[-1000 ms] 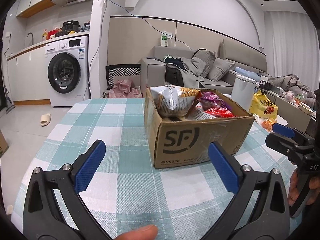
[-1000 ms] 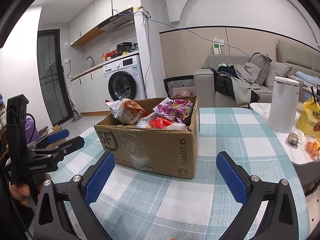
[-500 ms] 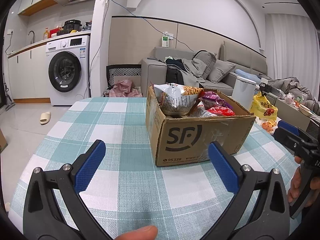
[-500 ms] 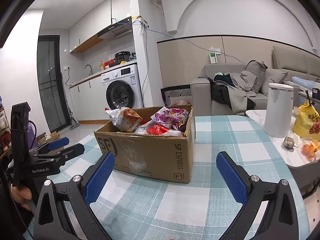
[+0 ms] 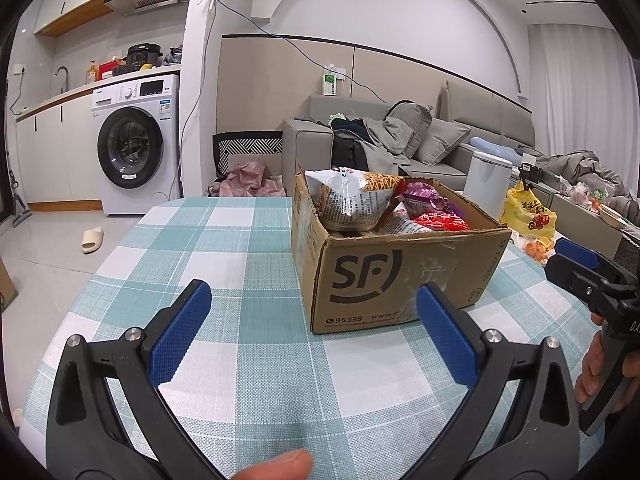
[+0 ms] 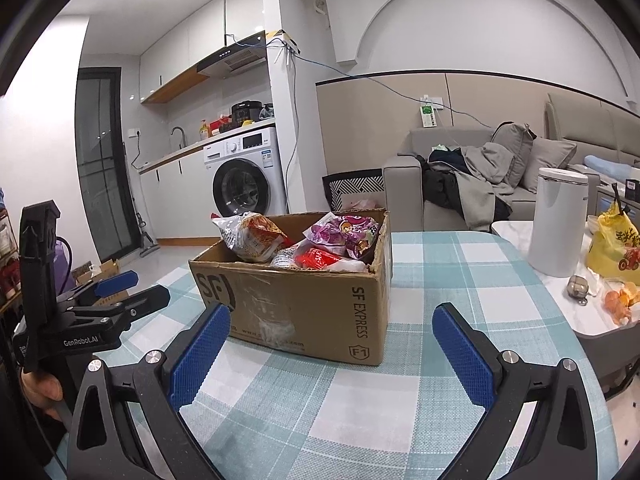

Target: Organize snacks

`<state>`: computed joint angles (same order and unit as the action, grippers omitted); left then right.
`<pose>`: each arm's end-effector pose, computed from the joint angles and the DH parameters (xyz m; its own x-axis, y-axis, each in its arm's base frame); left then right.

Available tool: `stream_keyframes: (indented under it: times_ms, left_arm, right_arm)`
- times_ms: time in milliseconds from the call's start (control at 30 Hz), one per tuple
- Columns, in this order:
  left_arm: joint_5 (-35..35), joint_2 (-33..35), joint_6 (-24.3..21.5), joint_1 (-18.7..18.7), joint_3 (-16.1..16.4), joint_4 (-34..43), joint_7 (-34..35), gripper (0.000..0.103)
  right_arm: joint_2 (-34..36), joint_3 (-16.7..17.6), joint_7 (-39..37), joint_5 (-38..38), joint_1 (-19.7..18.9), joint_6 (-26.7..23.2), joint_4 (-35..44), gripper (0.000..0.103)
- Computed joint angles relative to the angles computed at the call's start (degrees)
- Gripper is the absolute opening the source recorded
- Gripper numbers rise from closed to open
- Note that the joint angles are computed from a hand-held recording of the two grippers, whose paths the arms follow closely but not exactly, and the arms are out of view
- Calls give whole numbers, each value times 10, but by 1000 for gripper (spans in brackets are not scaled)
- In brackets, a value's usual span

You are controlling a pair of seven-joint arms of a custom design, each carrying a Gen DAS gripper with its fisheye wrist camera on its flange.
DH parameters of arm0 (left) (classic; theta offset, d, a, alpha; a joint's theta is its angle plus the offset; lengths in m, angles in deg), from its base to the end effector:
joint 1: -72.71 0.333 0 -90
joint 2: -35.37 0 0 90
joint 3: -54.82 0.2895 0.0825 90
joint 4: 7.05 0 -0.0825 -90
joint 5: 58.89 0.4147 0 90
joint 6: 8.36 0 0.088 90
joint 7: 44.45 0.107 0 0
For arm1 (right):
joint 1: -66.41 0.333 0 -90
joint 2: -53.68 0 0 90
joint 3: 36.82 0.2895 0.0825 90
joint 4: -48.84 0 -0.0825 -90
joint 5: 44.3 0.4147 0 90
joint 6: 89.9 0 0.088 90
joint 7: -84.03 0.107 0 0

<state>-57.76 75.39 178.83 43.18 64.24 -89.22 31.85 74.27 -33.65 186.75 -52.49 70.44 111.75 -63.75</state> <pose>0.7169 -0.3025 0.3897 -0.2941 -0.9510 0.0952 -0.4234 0.0404 -0.9050 0.6619 0.0975 0.3937 0.1366 -0.9832 -0.1213 -0.3829 0.0605 -0.9218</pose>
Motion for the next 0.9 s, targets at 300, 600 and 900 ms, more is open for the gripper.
stream_keyframes:
  times_ms: [300,600,900]
  left_arm:
    - [3,0,0,1,-1,0,-2,102]
    - [2,-1,1,0,0,-2,-1,102]
    - [0,-1,1,-2,1,-3,0,102]
  right_arm:
    - [3,-1,-11,3,4,1,3,103]
    - [5,0,-11,2,3,1,5,103]
    - [6,1,-11,0,2,1,6,103]
